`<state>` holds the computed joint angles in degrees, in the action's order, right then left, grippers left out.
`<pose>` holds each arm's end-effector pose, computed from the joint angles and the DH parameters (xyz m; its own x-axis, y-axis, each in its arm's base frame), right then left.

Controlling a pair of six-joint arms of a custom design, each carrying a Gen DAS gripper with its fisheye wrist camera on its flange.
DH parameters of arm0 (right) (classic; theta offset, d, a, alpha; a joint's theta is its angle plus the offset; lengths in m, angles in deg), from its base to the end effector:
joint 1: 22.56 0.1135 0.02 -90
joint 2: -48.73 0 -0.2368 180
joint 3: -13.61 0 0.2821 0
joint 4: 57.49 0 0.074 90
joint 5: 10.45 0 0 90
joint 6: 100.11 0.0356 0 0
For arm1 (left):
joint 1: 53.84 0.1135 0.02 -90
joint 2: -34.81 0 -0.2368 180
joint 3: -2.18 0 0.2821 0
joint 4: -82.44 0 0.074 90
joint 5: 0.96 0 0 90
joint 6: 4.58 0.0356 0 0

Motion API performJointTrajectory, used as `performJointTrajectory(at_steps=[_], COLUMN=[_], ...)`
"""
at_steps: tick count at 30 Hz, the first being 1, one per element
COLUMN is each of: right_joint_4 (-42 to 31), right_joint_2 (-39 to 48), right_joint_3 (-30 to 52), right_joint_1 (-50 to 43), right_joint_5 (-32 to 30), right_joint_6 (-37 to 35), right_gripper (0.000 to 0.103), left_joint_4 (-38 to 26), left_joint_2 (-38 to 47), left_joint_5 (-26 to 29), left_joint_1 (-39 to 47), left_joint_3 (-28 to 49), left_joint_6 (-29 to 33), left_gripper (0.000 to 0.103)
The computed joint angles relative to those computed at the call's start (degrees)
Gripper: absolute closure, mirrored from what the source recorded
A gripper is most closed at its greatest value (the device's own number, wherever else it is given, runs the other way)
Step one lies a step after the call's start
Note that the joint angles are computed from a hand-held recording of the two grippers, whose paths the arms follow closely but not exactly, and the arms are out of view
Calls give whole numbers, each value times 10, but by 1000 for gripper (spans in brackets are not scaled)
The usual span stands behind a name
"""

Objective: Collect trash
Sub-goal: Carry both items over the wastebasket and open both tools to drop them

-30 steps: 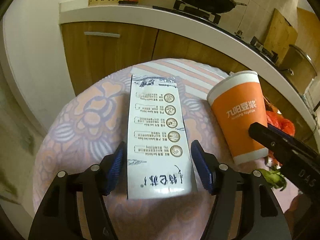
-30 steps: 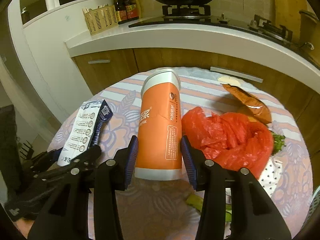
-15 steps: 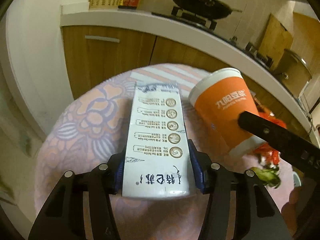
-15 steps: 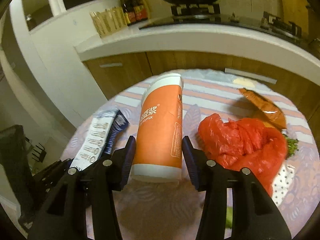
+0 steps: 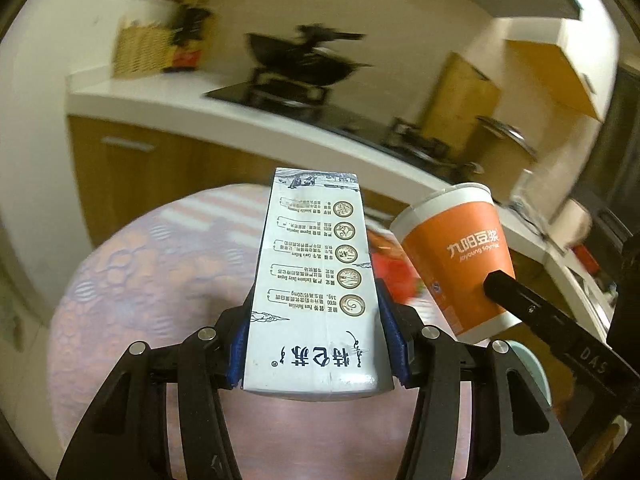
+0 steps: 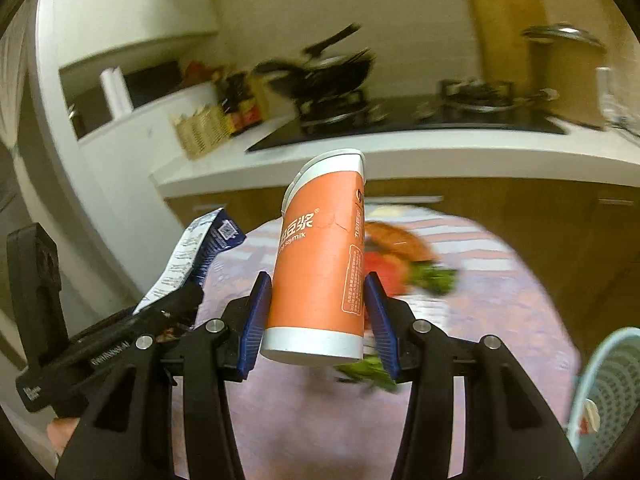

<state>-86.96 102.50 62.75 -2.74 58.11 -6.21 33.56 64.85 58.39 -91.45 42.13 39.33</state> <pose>0.2307 0.0970 0.2217 -0.5670 -0.1371 -0.8122 -0.5631 0.7842 0.2608 0.1491 -0.0920 0.2148 -0.4976 -0.3991 -0.7702 -0.2126 0.9169 -0.3378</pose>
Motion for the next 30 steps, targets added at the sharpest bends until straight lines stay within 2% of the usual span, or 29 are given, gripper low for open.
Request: performJointTrajectory(at_steps=[4, 6, 8, 12, 15, 18, 22, 30], right_joint_4=[-59, -91, -110, -106, -93, -75, -45, 22], right_joint_2=[-100, -119, -128, -87, 4, 106, 202, 329], right_joint_3=[-32, -36, -42, -41, -15, 23, 58, 91], right_joint_1=[-145, -249, -340, -495, -601, -660, -694, -689], right_joint_5=[-65, -126, -161, -206, -237, -244, -232, -162], right_joint_6=[-46, -84, -126, -203, -252, -276, -279, -266], right_gripper=[59, 59, 59, 59, 59, 59, 59, 59], left_joint_4=[70, 103, 143, 210, 246, 260, 254, 223], left_joint_2=[134, 199, 287, 434, 543, 648, 764, 928], left_joint_5=[-24, -23, -21, 22, 61, 103, 148, 226], left_joint_1=[-90, -114, -146, -170, -180, -183, -182, -169], left_joint_3=[66, 98, 144, 230, 307, 395, 500, 651], left_joint_6=[-4, 6, 16, 43, 68, 86, 104, 124], left_gripper=[52, 52, 52, 52, 52, 52, 52, 52])
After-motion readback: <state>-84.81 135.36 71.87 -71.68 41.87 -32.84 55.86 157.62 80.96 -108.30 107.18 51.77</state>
